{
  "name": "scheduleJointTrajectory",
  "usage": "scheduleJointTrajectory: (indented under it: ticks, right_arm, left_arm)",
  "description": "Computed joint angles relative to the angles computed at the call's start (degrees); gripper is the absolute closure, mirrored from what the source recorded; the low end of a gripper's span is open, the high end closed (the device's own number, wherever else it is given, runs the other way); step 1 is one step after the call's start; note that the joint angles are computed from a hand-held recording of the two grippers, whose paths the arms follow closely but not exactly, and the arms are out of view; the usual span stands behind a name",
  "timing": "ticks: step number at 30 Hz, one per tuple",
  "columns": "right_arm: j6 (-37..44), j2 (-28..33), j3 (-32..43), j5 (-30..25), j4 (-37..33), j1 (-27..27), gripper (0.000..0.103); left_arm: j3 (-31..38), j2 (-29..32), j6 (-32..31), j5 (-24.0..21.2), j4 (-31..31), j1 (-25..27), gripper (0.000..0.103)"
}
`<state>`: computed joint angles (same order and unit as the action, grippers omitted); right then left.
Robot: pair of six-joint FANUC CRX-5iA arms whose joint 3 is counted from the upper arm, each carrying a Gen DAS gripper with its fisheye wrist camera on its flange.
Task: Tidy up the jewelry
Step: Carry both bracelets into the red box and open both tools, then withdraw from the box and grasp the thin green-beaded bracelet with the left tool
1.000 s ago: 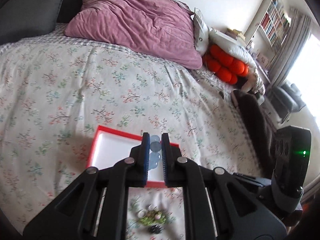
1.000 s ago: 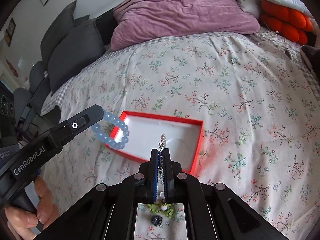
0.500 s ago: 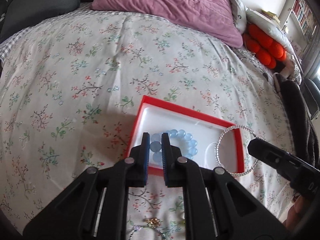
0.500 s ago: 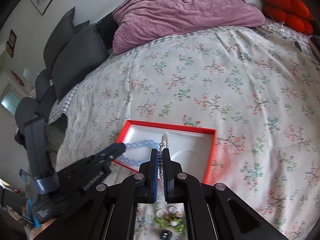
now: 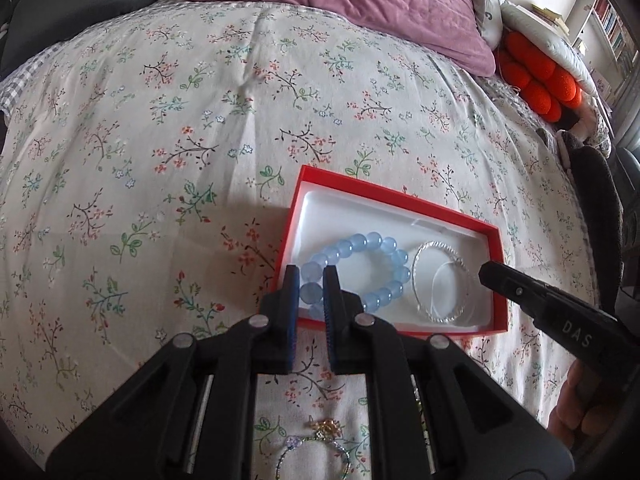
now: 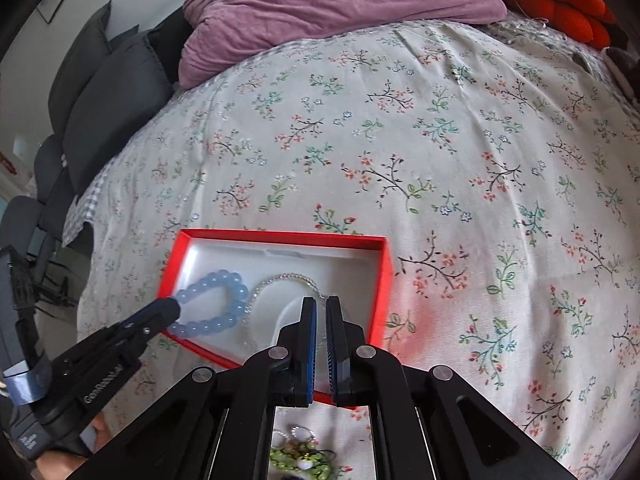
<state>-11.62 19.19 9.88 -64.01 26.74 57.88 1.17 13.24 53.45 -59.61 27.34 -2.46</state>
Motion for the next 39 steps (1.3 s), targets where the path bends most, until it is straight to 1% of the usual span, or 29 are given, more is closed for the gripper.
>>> scheduleJointTrajectory:
  ticks: [1,3,5,7,10,12,13,14,15,16,18,19,21,22,24,25,27,28,31,32,33,35,39]
  right_arm:
    - [0.2,-0.1,0.0,-0.1,-0.3,0.0,0.097]
    - [0.6,-0.3,0.1,-0.3,-0.8,-0.1,0.087]
    - [1.8,-0.4,0.5,-0.5,-1.2,-0.1,0.087]
    - [3.2,-0.5,1.0,-0.9,-1.6,0.1,0.083]
    - [5.1,-0.3,2.2,-2.2,-1.8,0.6,0.07]
    - [5.3,-0.6,2.4,-2.9,-1.0,1.3,0.037]
    - [4.9,-1.0,2.0,-3.2,0.4,1.9,0.033]
    - [5.3,-1.1,2.1,-3.9,1.1,2.3,0.033]
    - [6.0,-0.9,2.7,-4.9,1.2,2.7,0.033]
    - [6.6,-1.0,3.0,-5.8,1.3,3.0,0.033]
    - [7.1,-1.1,3.3,-7.0,1.4,3.7,0.032]
    - [7.2,-1.2,3.6,-7.6,1.3,4.1,0.031]
    - [7.2,-1.4,3.5,-8.9,1.5,4.9,0.028]
    - [7.1,-1.5,3.4,-9.6,1.8,5.3,0.027]
    - [6.9,-1.5,3.7,-11.5,2.3,6.2,0.019]
    - [6.5,-1.5,3.6,-12.3,2.6,6.6,0.019]
    - [6.0,-1.9,3.1,-13.0,3.0,7.3,0.017]
    - [5.8,-2.2,2.9,-13.3,3.2,7.7,0.016]
    - [5.2,-2.4,2.0,-14.2,4.4,8.8,0.008]
    - [5.2,-2.4,1.9,-14.7,4.8,9.2,0.003]
    - [5.4,-2.3,1.8,-14.9,5.1,9.4,0.0]
    - [5.7,-2.5,1.0,-14.7,5.6,10.1,0.0]
    - [7.7,-1.5,2.4,-16.6,2.9,10.5,0.0]
  left_arm:
    - [0.1,-0.1,0.0,-0.3,-0.4,0.0,0.09]
    - [0.1,-0.4,-0.2,-0.7,-0.8,0.0,0.09]
    - [-0.3,-0.9,-0.8,-0.8,-0.6,0.1,0.09]
    - [-0.7,-1.4,-1.4,-1.0,-0.1,0.4,0.09]
    - [-1.0,-2.3,-2.7,-1.8,0.4,0.6,0.084]
    - [-1.5,-3.0,-3.6,-1.9,0.7,0.6,0.077]
    - [-1.9,-3.7,-4.3,-1.9,0.9,0.8,0.074]
    - [-2.1,-4.1,-4.5,-2.0,0.8,0.8,0.066]
    - [-2.6,-4.7,-5.0,-2.0,1.0,1.0,0.056]
    - [-3.0,-5.2,-5.4,-2.0,1.3,1.1,0.051]
    - [-4.0,-6.5,-6.5,-2.0,1.9,1.6,0.036]
    - [-4.6,-7.2,-7.1,-1.9,2.1,1.9,0.033]
    - [-5.1,-8.2,-7.3,-1.9,1.5,2.2,0.02]
    - [-5.5,-8.7,-7.5,-1.9,1.1,2.4,0.018]
    - [-6.2,-9.6,-8.0,-1.9,0.1,2.7,0.015]
    - [-6.4,-10.1,-8.1,-1.9,-0.8,2.8,0.013]
    - [-7.2,-10.9,-8.2,-1.8,-1.8,3.1,0.003]
    - [-7.6,-11.3,-8.5,-1.7,-2.0,3.3,0.002]
    - [-8.8,-12.2,-9.6,-2.1,-2.2,4.5,0.001]
    - [-9.4,-12.5,-10.3,-2.2,-2.1,4.9,0.001]
    - [-9.9,-12.9,-10.9,-2.2,-2.1,5.4,0.001]
    - [-10.5,-13.5,-11.7,-2.4,-2.6,5.8,0.001]
    - [-12.4,-14.8,-14.3,-2.4,-2.9,6.9,0.001]
